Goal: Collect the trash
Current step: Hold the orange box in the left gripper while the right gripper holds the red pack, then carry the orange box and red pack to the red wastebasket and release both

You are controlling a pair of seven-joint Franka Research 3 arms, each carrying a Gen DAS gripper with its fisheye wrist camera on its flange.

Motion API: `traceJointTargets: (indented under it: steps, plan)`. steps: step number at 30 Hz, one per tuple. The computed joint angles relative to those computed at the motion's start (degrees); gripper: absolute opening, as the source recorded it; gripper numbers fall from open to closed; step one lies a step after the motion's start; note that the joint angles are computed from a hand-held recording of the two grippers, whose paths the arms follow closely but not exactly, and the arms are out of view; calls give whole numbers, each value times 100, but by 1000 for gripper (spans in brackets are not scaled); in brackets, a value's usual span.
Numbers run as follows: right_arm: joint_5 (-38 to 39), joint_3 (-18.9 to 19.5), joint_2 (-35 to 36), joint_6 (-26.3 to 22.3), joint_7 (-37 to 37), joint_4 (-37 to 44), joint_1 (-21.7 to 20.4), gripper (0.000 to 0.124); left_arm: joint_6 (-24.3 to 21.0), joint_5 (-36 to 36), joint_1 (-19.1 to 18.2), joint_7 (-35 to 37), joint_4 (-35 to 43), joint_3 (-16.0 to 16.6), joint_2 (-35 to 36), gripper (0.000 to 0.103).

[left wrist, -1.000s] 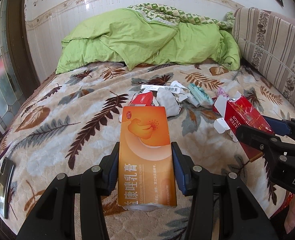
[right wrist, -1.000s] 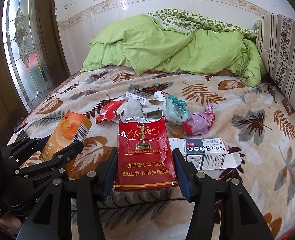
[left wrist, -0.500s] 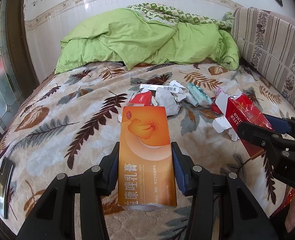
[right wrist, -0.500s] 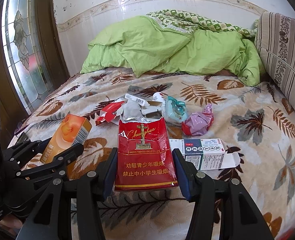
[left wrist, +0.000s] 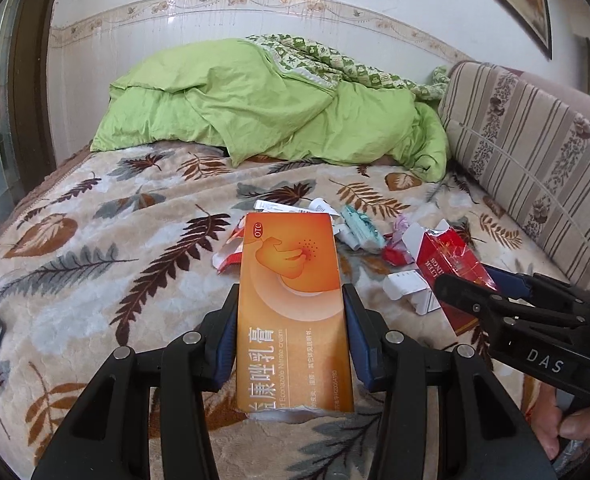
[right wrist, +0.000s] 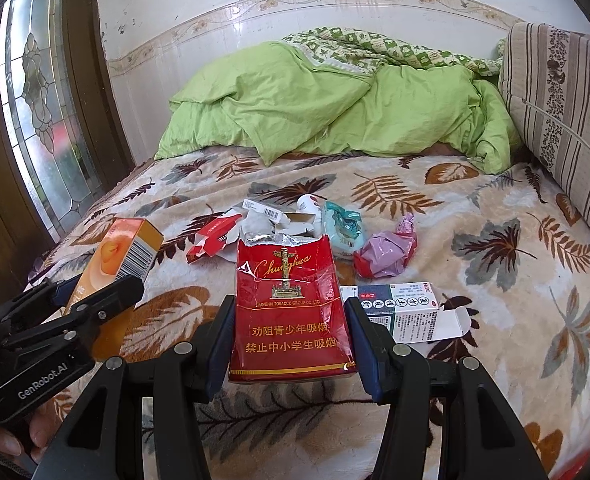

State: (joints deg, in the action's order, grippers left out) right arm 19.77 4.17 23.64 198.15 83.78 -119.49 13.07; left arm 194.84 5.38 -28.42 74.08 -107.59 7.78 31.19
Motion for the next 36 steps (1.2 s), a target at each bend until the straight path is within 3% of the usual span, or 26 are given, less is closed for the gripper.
traceJointTargets:
  steps: [6, 15, 23, 27, 29, 31, 33, 36]
  plan:
    - [-141, 138, -29, 92, 93, -47, -154, 57, -201, 247, 484, -212, 88, -473, 23, 46]
    - [-459, 366, -86, 156, 449, -146, -489, 57, -377, 526, 245, -457, 203, -224, 88, 46]
    - [-844, 612, -306, 383, 1077, -467, -891, 57, -323, 778, 198, -485, 137, -256, -9, 46]
    - [-1275, 860, -592, 520, 1946, -952, -1361, 57, -228, 878, 69, -331, 29, -212, -103, 46]
    - [-2015, 1279, -764, 659, 2882, -1348, -2038, 57, -149, 868, -60, -215, -54, -134, -159, 46]
    - [-2422, 1366, -959, 897, 3407, -1657, -2308, 57, -139, 990, 213, -107, -137, -487, -234, 46]
    - [-2243, 1135, -1270, 1010, 3402, -2022, -2115, 57, -226, 1194, 694, -80, -213, -1079, -306, 46]
    - [-2535, 932, -1773, 1051, 3805, -2645, -2154, 57, -392, 1557, 1454, -82, -296, -2077, -354, 46]
